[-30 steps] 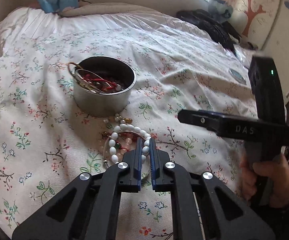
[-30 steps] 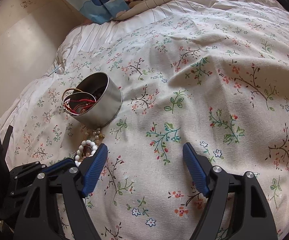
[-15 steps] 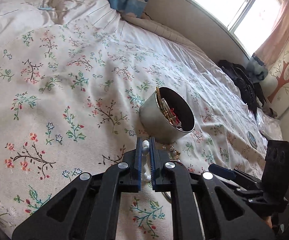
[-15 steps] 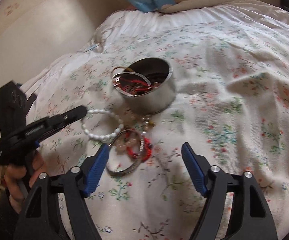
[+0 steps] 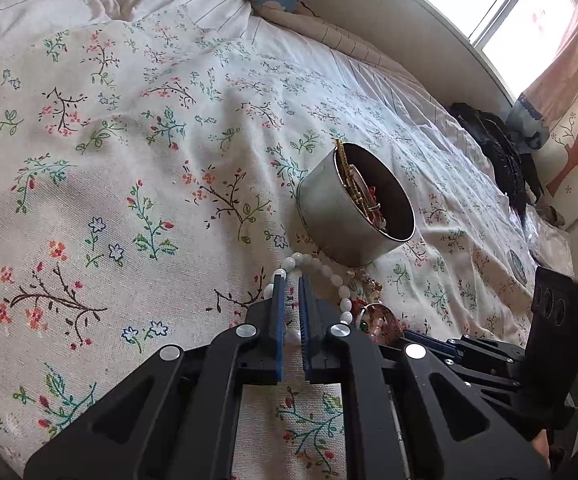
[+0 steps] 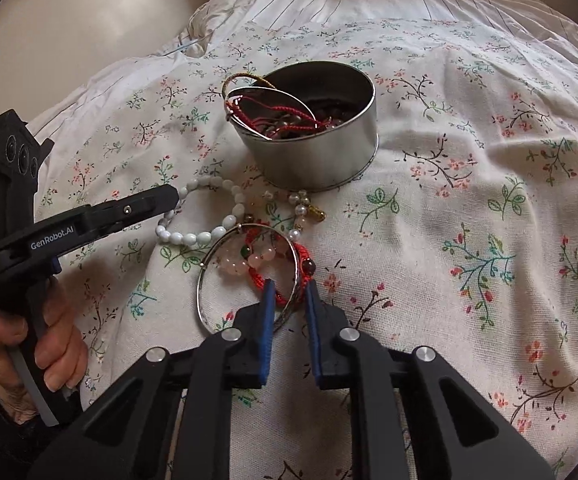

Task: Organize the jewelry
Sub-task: 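Lift the white bead bracelet with the left gripper while the right gripper grasps the silver bangle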

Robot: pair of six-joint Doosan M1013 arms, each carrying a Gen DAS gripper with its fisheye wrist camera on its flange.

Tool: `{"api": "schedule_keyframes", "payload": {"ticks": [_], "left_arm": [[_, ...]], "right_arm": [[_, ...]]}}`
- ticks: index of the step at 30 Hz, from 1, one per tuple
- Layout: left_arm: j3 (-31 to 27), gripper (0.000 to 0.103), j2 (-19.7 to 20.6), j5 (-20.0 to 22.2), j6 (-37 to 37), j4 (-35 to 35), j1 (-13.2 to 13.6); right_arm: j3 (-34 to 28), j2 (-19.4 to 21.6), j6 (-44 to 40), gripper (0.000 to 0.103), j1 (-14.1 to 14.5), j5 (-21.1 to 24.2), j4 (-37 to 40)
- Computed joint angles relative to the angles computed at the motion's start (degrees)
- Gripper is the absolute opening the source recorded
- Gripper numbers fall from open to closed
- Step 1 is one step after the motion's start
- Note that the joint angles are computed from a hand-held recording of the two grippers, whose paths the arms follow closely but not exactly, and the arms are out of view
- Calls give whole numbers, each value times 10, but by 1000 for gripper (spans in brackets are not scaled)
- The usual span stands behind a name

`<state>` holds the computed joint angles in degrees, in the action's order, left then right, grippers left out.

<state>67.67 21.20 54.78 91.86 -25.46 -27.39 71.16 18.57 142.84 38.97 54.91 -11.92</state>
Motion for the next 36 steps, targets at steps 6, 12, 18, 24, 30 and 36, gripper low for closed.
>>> {"api": "schedule_keyframes", "payload": {"ticks": [6, 12, 18, 24, 30, 36], "left_arm": [[0, 7, 3, 7, -11, -1, 3], [-2, 7, 6, 10, -14, -6, 5], [-1, 8, 6, 9, -20, -13, 8], [0, 11, 7, 10, -19, -17, 9], [0, 17, 7, 10, -11, -14, 7], [10, 15, -6, -28, 3, 15, 0]], "right_arm": [[36, -30, 85, 4, 3, -29, -56], [27, -27, 129, 4, 8, 49, -109], [43, -35, 155, 56, 6, 28, -116], [31, -27, 102, 74, 8, 0, -94], [7, -7, 58, 62, 10, 52, -77], [30, -25, 109, 30, 9, 30, -99]]}}
